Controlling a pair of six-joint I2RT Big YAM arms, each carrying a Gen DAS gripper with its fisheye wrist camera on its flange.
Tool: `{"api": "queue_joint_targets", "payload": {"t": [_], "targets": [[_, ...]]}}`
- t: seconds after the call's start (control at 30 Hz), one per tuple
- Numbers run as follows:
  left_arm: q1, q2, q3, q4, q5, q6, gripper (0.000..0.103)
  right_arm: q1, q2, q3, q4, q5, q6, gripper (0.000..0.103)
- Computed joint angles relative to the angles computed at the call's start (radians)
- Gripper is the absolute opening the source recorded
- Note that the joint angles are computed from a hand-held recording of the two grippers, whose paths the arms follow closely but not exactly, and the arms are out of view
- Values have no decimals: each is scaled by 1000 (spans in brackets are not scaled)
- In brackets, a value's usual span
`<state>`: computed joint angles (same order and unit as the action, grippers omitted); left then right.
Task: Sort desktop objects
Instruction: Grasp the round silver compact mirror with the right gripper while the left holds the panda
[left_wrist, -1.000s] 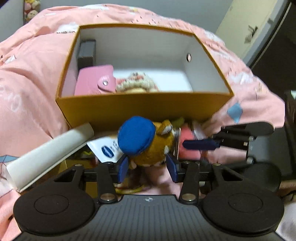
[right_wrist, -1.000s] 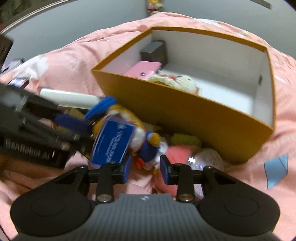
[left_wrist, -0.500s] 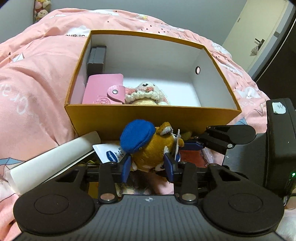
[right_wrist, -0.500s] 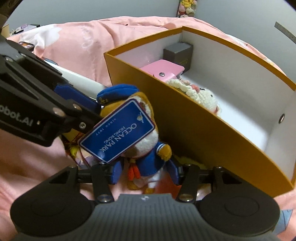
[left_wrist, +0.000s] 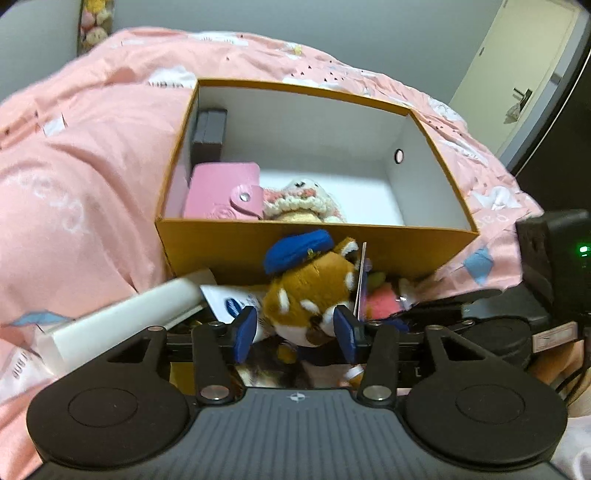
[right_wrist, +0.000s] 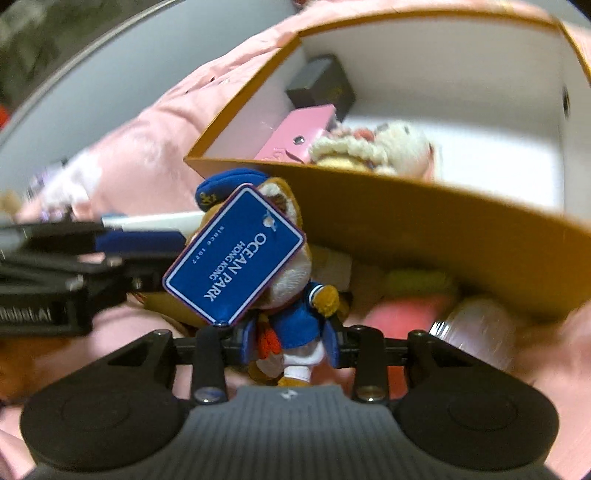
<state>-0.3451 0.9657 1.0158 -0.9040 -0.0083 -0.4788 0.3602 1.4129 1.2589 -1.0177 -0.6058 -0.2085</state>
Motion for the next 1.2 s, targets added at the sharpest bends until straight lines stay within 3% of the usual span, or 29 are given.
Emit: {"api": "queue_joint_targets", "payload": {"t": [0.07,0.33,0.4,0.63,0.77,0.9,1.0,1.2], "targets": [[11,7,-3,2,47,-8,56,0,-10,-18,9,-12,44,39],[18,42,-17,25,95,-51,59,6,-22,-46,32,18,65,44],[6,56,-11,21,86,-41,59,17,-46,-61,28,58,19,49],[-21,105,4,20,63,-35,59,37,-179,-141,78,207,-109,50],[-30,124,9,24,52,-44,61,18,-228,-166,130,288,-96,50],[-50,146,16,30,30,-49,67,19,-247,-180,193,426,-47,49],[-63,161,24,32,16,-46,75,7,-228,-170,198,454,-21,46],[-77,203,42,20,-1,-57,77,24,-179,-169,205,489,-32,44]]}}
